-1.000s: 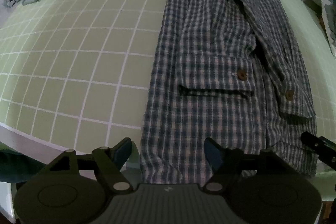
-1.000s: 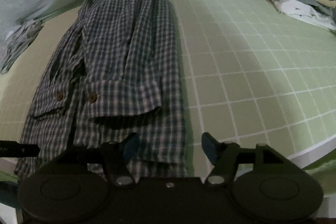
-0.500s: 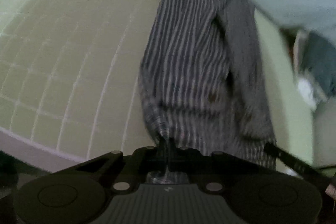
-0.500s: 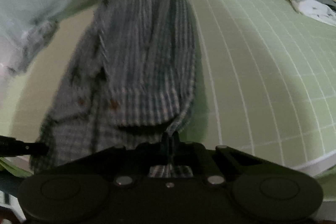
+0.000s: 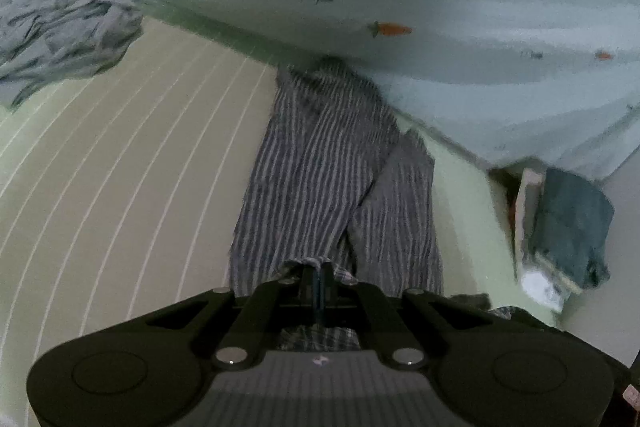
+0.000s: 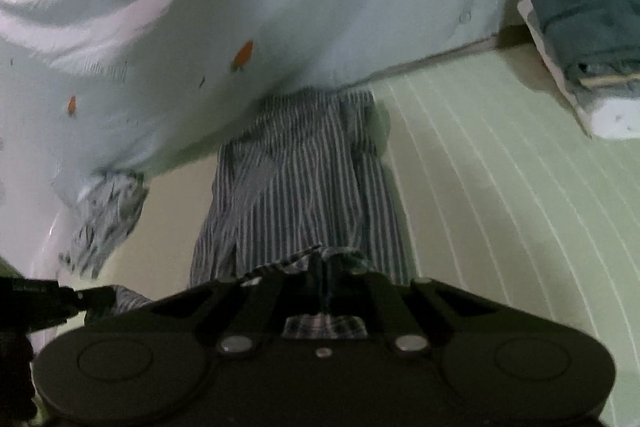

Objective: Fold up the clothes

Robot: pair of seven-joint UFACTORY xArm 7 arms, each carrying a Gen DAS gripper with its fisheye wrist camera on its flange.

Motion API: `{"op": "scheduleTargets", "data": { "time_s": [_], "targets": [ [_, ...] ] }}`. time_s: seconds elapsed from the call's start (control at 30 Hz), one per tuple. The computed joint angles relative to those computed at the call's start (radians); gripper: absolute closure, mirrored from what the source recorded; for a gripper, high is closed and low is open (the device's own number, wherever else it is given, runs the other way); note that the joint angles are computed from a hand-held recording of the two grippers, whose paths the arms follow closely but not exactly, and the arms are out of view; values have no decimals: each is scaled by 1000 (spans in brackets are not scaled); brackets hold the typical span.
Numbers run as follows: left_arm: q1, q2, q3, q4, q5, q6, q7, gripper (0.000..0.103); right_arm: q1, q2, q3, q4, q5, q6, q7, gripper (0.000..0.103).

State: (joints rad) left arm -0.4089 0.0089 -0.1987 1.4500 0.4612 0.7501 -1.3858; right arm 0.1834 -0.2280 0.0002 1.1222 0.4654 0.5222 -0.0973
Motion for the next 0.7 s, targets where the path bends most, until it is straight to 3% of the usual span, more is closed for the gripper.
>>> {"op": "scheduleTargets", "data": {
  "time_s": [0.2, 0.37, 0.53, 0.7],
  "targets": [
    [20, 81, 38, 75, -2, -41, 10, 103, -17, 135, 9, 129, -2, -24, -6, 101],
    [30, 181, 77, 147, -80, -32, 70, 103, -46, 275, 42, 247, -51, -21, 26, 101],
    [42, 285, 106, 219, -193, 27, 138, 103, -52, 431, 69, 374, -157, 28, 124, 101],
    [19, 326, 130, 264, -212, 92, 155, 101, -58, 480, 87, 415, -215, 65, 146, 98]
  ]
}}
